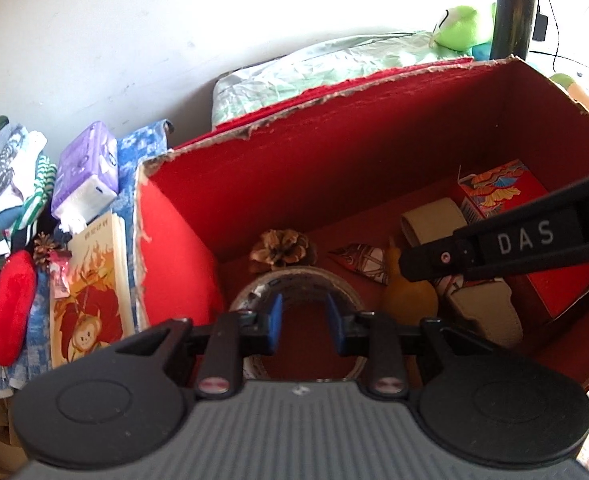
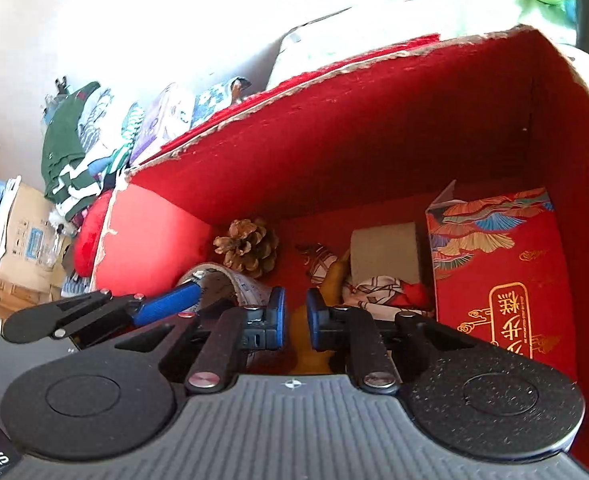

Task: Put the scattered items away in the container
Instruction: 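Lower the tape roll into the red box beside the pinecone, then open the right gripper and release the tape roll in the box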

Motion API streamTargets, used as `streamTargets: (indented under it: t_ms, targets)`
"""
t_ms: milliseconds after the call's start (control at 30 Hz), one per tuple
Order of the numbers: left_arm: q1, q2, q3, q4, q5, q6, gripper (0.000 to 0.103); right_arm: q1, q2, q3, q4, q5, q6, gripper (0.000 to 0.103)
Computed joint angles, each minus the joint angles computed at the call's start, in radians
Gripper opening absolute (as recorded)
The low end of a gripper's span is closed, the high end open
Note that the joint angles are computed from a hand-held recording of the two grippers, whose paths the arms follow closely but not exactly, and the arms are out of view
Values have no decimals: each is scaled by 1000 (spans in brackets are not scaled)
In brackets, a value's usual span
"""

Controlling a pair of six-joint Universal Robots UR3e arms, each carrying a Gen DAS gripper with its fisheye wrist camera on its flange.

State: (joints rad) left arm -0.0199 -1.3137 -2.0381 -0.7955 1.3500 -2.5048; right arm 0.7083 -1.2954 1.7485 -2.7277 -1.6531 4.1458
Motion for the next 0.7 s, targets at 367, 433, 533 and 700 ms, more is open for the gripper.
streamTargets:
  t_ms: [367, 433, 533, 700]
  targets:
    - [-11, -19, 4, 7, 15, -51, 32, 53, 30, -73, 78, -116, 24, 15]
    - [-15, -21, 1, 15, 21, -56, 32, 64, 34, -90, 104, -139, 33, 16]
    - [-13, -23, -2, 19, 19, -57, 32, 87, 40, -124, 162, -190, 39, 18]
    - [-28, -44, 3, 20, 32, -73, 32, 109, 16, -138, 258, -276, 31, 19]
